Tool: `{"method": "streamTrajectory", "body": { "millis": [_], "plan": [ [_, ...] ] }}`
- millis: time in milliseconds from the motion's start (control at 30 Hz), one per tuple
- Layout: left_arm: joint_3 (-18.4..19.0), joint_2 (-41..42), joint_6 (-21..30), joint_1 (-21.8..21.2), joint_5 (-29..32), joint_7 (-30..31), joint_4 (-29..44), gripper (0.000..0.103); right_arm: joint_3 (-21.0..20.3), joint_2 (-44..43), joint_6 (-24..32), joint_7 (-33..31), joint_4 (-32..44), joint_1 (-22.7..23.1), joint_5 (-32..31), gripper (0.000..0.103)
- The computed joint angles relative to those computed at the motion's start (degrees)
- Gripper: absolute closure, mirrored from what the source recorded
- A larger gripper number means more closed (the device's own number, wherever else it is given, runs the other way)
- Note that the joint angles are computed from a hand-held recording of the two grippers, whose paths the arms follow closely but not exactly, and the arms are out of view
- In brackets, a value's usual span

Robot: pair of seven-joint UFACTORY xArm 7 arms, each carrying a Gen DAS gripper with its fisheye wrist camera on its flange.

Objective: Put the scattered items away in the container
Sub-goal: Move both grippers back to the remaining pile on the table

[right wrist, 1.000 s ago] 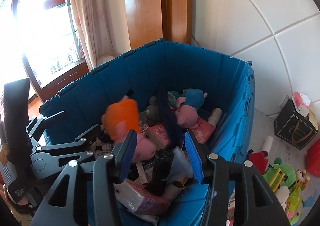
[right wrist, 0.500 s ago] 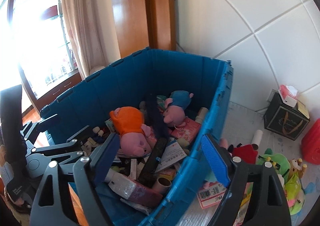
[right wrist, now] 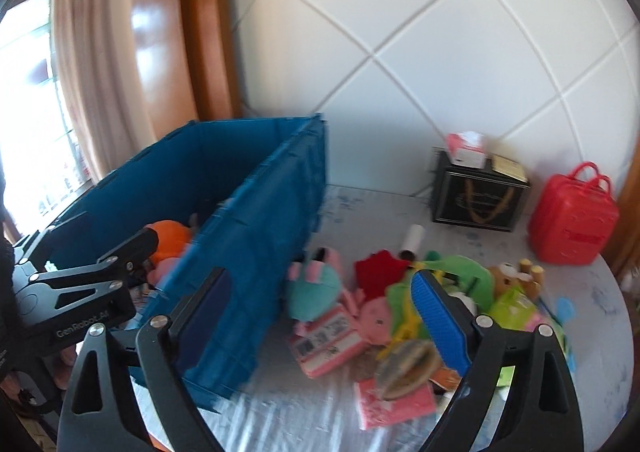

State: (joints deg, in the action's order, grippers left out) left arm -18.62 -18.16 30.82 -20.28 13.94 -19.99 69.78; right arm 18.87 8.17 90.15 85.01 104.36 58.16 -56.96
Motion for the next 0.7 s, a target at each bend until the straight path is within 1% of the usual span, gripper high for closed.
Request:
{"method": "streamTrajectory", "body": {
  "millis": [67,167,233,333,433,500,567,633,700],
  "plan": [
    [-2.62,1.30,0.00,-0.78,1.25,-1.68,1.12,0.003,0.72,-5.51,2.09,3.06,-6.69,-0.51,1.49,0.001],
    [-6.64,4.34,0.88,-1.86,5.41,-6.77,3.08,0.003,2.54,-14.27,3.66,6.36,-16.99,-2.60,5.31,0.000],
    [-8.59,7.23,2.59,-3.33,8.24,-10.76,4.55,0.003,3.12,-19.27,3.10,7.36,-22.77,-3.79,8.43,0.000],
    [-10.93,11.75,6.35,-5.96,13.04,-17.10,6.23,0.003,2.13,-28.31,-0.53,7.42,-33.47,-4.94,14.15,0.000],
    [-11.49,14.06,8.05,-8.83,17.43,-22.89,5.39,0.003,0.12,-36.75,-5.35,6.42,-43.56,-5.00,19.47,0.000],
    [-11.42,15.03,9.42,-10.64,20.48,-27.25,4.76,0.003,-1.00,-40.69,-8.29,5.27,-48.72,-5.00,22.06,0.000],
    [-10.88,16.13,10.62,-12.54,21.78,-28.81,4.49,0.003,-1.75,-43.91,-10.69,4.44,-53.18,-5.08,24.60,0.000],
    [-10.30,17.32,12.08,-14.40,24.90,-31.32,4.45,0.003,-2.20,-46.89,-13.35,4.49,-57.45,-5.37,26.86,0.000],
    [-9.28,18.32,12.15,-16.08,26.52,-32.59,3.84,0.003,-2.40,-48.53,-15.73,4.48,-60.34,-6.03,28.87,0.000]
  ]
}}
